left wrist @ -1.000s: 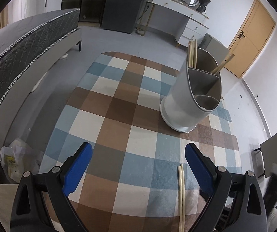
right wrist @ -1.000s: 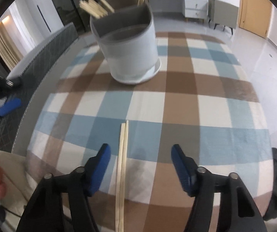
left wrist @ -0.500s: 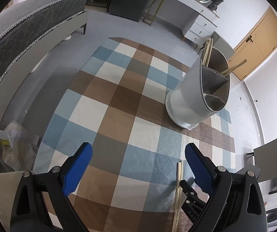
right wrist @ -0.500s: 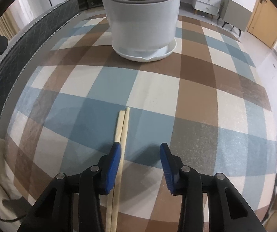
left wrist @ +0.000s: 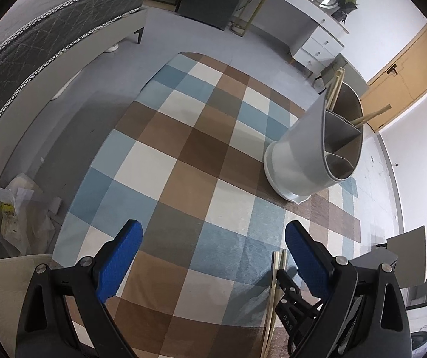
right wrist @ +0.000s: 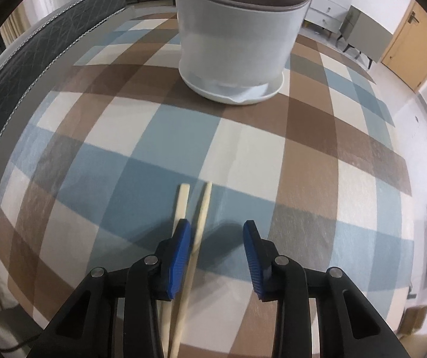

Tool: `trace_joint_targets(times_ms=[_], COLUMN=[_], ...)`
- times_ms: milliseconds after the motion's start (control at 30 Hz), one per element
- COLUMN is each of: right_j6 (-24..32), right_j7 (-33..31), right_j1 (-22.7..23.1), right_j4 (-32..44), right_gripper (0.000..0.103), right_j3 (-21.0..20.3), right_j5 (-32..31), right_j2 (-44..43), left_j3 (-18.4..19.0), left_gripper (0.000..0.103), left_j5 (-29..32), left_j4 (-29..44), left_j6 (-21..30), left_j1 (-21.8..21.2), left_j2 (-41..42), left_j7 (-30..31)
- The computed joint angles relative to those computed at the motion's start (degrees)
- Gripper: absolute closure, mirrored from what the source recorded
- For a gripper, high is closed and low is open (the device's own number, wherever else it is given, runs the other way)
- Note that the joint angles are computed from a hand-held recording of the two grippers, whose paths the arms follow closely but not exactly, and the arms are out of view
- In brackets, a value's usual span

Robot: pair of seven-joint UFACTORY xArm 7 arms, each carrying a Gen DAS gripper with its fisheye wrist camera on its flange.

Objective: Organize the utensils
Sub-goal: 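Lower the right gripper and close on one chopstick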

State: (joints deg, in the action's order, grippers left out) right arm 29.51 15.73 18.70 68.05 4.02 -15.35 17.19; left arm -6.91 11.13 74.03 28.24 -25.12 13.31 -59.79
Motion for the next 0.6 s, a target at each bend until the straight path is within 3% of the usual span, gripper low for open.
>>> trace_joint_targets(times_ms=[233, 267, 333, 467, 600], right_j6=[-3.20, -3.88, -4.08, -5.89, -9.35], right_j7=[-3.53, -3.78, -4.56, -8.92, -13.08], right_j1=[-1.52, -1.46, -1.79, -5.94, -9.53], right_j4=[2.24, 2.06, 2.19, 0.25, -3.64], right_gripper=[0.072, 0.078, 0.099, 0.100, 0.100], right_j3=[1.12, 1.08, 1.29, 4.12, 5.96], right_j5=[4.73, 5.01, 6.34, 16.25, 25.61], right_j2=[2.63, 2.64, 2.72, 1.45, -2.20], left_j3=[0.20, 0.33, 0.72, 1.17, 0.16], left_gripper=[0.009, 0.009, 0.009, 0.009, 0.009], left_j5=[0.42, 0.73, 1.96, 4.37, 2.85], left_j4=[1.04, 1.22, 1.63, 2.10, 2.75], left_j6=[1.89, 2.16, 2.99, 4.18, 4.42], left_j1=[-0.19, -0.29, -0.68, -1.39, -1.21], left_j2=[1.18, 1.39, 1.67, 2.48, 3.99], left_j7=[0.32, 0.27, -0.11, -1.22, 1.10])
